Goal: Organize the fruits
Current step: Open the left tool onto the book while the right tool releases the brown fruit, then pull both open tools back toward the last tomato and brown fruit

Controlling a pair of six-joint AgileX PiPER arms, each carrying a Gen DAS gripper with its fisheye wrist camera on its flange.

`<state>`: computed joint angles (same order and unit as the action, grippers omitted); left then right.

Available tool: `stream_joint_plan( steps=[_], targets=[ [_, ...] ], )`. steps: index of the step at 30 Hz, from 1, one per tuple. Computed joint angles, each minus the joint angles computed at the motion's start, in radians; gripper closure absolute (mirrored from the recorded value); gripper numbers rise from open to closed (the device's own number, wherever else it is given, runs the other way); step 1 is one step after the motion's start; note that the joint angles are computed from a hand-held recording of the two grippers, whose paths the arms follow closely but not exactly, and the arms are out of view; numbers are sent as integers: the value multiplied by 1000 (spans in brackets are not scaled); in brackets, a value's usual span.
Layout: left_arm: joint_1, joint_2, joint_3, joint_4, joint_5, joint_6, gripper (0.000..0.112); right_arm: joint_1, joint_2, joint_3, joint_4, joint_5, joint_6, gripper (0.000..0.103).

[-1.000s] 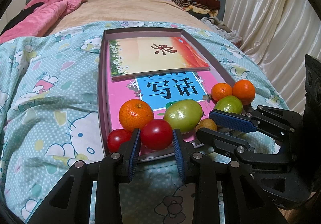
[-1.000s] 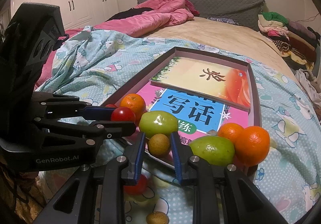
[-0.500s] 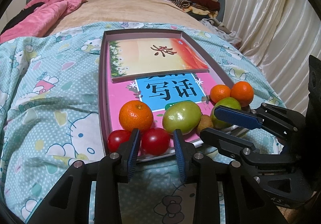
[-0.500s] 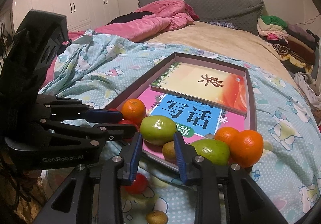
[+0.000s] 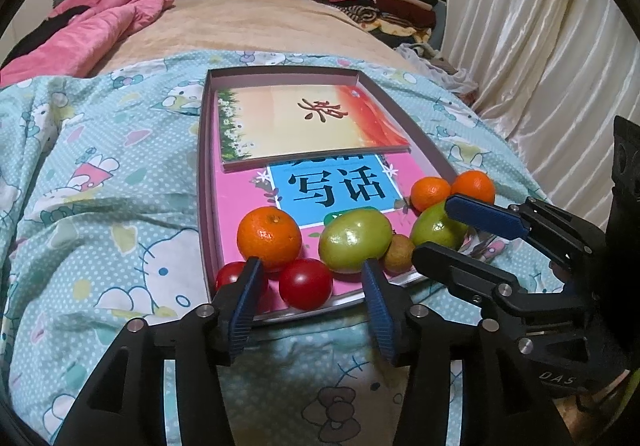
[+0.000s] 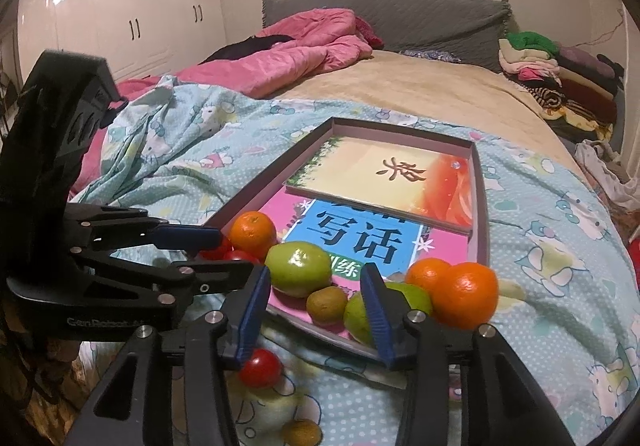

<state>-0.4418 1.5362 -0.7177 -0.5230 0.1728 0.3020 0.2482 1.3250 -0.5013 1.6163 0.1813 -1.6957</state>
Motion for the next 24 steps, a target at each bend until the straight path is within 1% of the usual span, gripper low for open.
stream_joint_plan(
  steps=[1,5,7,8,9,10,11,13,14,15,17,19,21,24],
  targets=[
    [4,-3,1,-22,1,23,57,-6,-6,2,2,5,0,51],
    [4,-22,12,-38,-10,39,53,-18,-26,12,30,14,-24,50],
    [5,-31,17,-61,-15,62,51,-17,-32,14,32,9,-22,47],
    [3,-35,19,-39,-21,37,50,-16,-36,16,32,6,-22,47],
    [0,-39,20,11,-25,-16,46,-17,-40,17,36,6,-25,47],
    [2,-42,21,29,-26,-35,42,-15,-46,22,60,4,-47,46],
    [2,-44,22,38,-25,-46,41,-19,-54,25,61,9,-48,45],
    [5,-54,27,28,-22,-38,39,-22,-75,35,87,9,-69,37],
    [6,-58,29,34,-23,-45,39,-24,-80,37,89,9,-69,36],
    [3,-63,30,70,-24,-83,37,-30,-92,42,86,13,-64,35],
    [3,-74,38,82,-25,-96,37,-37,-107,45,57,15,-28,34],
    [2,-78,38,98,-22,-114,37,-50,-128,51,24,21,13,30],
    [4,-84,40,98,-18,-118,37,-66,-151,57,-28,30,72,29],
    [7,-100,49,63,-14,-85,36,-88,-188,65,-104,43,158,27]
  ],
)
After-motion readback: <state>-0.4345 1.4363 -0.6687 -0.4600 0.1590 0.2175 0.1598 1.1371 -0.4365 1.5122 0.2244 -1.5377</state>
